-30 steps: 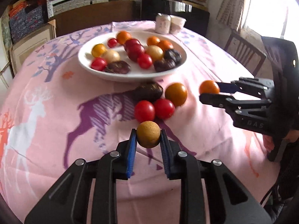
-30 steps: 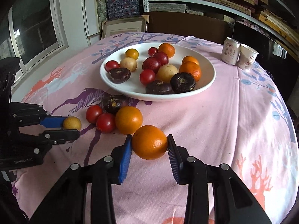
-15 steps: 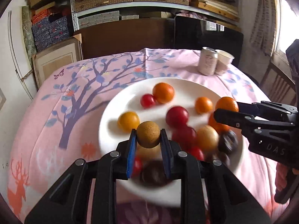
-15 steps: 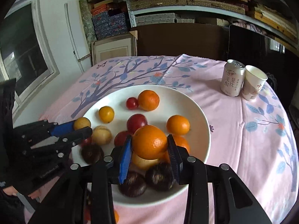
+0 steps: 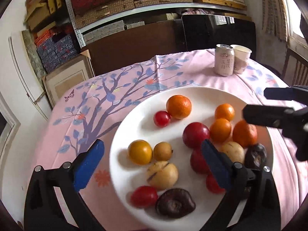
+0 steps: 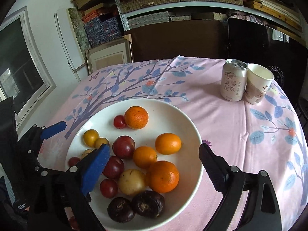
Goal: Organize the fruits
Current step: 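Carry a red tomato to the plate with the left tool while the right tool carries an orange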
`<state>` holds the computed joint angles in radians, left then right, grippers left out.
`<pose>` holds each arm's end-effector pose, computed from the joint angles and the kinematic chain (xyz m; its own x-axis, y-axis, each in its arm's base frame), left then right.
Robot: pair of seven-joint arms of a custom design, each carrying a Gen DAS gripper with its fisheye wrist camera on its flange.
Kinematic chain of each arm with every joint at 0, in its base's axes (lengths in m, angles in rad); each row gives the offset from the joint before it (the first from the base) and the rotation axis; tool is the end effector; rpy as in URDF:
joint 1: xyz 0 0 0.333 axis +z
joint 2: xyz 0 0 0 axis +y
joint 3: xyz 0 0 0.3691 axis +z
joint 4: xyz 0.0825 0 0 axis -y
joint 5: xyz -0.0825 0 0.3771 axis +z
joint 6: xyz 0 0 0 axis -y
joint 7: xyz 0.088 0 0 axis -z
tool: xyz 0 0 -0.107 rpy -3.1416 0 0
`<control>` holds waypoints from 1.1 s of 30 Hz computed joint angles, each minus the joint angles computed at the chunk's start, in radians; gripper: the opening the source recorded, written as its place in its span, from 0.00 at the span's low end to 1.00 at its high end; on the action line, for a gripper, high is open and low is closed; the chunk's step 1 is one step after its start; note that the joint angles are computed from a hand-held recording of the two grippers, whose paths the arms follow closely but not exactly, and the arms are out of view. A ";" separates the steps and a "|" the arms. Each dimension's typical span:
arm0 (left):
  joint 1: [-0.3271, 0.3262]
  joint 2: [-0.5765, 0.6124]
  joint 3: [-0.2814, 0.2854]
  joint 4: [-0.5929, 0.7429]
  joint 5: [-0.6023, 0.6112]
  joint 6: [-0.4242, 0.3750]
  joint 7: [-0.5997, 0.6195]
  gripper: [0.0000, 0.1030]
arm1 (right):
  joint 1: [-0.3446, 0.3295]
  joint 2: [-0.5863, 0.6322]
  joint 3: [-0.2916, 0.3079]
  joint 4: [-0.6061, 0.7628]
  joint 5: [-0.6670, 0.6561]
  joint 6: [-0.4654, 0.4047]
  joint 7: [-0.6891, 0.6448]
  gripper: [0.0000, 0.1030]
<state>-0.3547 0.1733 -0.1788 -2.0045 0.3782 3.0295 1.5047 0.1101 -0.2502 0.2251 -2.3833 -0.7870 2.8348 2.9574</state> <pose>0.5379 -0.3412 0.5288 -0.6309 -0.7416 -0.2279 -0.3995 0.5624 -0.7239 0.4399 0.2005 0.5368 -0.2473 -0.9377 -0.2442 -0.6336 0.3472 -0.6914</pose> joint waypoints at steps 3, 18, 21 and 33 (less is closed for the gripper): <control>0.072 -0.063 -0.076 -0.071 -0.143 0.004 0.133 0.96 | 0.035 -0.085 0.018 -0.050 0.043 -0.049 -0.024 0.94; -0.028 -0.440 -0.069 -0.564 -0.865 0.109 0.938 0.96 | 0.190 -0.056 0.114 -0.078 0.166 -0.139 -0.228 0.95; 0.051 -0.411 -0.128 -0.554 -0.759 0.113 0.877 0.96 | 0.181 -0.011 0.115 -0.066 0.111 -0.120 -0.179 0.95; -0.102 -0.266 0.099 -0.323 -1.126 -0.308 1.167 0.74 | 0.195 0.023 0.076 -0.055 -0.112 -0.132 0.034 0.95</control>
